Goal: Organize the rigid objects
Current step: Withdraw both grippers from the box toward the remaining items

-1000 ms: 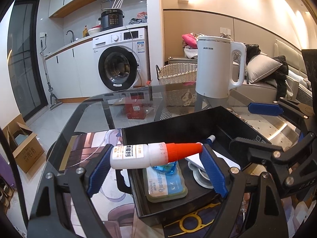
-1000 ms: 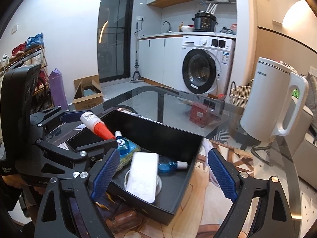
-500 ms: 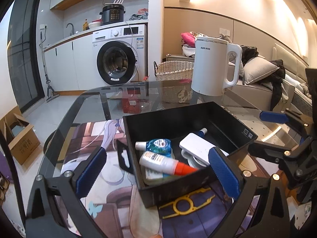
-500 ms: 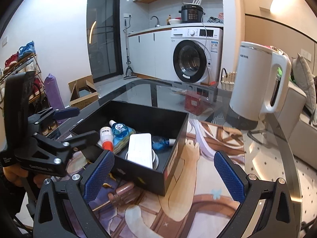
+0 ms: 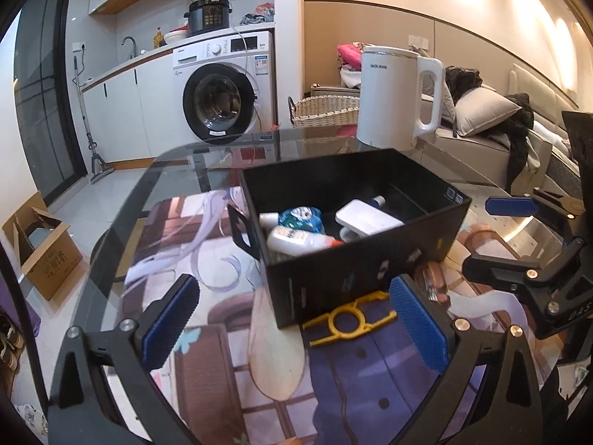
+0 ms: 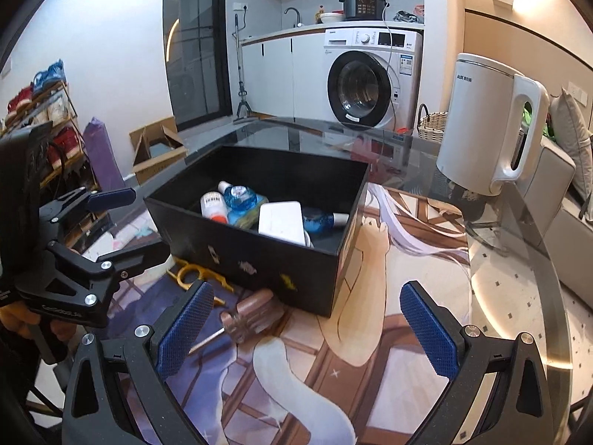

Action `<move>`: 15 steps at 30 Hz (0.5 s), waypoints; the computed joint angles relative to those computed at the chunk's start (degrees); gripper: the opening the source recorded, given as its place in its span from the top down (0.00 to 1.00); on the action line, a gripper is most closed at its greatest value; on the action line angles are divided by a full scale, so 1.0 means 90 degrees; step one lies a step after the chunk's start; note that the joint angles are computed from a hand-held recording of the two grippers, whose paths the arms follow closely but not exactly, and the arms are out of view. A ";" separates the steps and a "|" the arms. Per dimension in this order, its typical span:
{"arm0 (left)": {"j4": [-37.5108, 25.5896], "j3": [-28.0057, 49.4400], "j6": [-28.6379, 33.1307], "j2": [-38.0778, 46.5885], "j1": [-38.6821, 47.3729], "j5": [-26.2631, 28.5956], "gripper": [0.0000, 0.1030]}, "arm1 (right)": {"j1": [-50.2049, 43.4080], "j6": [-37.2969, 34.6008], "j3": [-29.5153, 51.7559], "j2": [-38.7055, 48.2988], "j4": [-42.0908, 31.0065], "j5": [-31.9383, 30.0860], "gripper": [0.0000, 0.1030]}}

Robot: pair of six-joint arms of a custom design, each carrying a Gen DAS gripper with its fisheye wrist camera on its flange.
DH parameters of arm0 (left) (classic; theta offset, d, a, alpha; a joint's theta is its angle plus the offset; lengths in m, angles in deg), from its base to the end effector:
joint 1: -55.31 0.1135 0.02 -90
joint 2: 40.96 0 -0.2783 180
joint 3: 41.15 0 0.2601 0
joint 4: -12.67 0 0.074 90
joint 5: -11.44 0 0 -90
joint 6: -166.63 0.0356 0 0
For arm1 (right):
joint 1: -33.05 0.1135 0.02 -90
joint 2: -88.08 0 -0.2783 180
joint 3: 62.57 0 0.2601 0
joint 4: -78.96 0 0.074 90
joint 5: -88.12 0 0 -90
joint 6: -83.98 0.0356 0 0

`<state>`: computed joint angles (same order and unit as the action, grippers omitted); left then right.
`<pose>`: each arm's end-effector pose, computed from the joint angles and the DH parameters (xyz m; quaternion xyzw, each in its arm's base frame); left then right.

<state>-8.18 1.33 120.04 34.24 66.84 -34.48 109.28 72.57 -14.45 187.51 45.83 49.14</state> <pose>0.2272 0.0211 0.1619 0.3546 0.8144 -0.1826 0.4215 0.0834 0.2241 0.0891 0.0394 0.9008 -0.0510 0.4294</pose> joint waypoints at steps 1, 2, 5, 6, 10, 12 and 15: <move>0.0054 -0.0058 0.0027 -0.0024 0.0002 -0.0022 0.00 | 0.0001 0.0018 -0.0005 0.0048 0.0042 -0.0058 0.01; 0.0106 -0.0116 0.0059 -0.0049 0.0007 -0.0032 0.00 | -0.0017 0.0003 -0.0019 0.0051 0.0088 -0.0123 0.01; 0.0188 -0.0192 0.0078 -0.0043 -0.0034 -0.0107 0.00 | 0.0000 0.0082 0.0016 0.0207 0.0047 -0.0249 0.01; 0.0147 -0.0175 0.0074 -0.0034 -0.0030 -0.0112 0.00 | -0.0006 0.0112 0.0026 0.0238 0.0027 -0.0297 0.01; 0.0053 -0.0086 0.0053 0.0056 0.0040 -0.0030 0.00 | -0.0097 0.0164 0.0003 0.0322 0.0092 -0.0472 0.01; 0.0019 -0.0056 0.0041 0.0090 0.0072 -0.0001 0.00 | -0.0196 0.0122 0.0017 0.0381 0.0154 -0.0579 0.01; -0.0006 -0.0023 0.0025 0.0128 0.0084 0.0016 0.00 | -0.0349 -0.0051 0.0041 0.0504 0.0345 -0.0718 0.01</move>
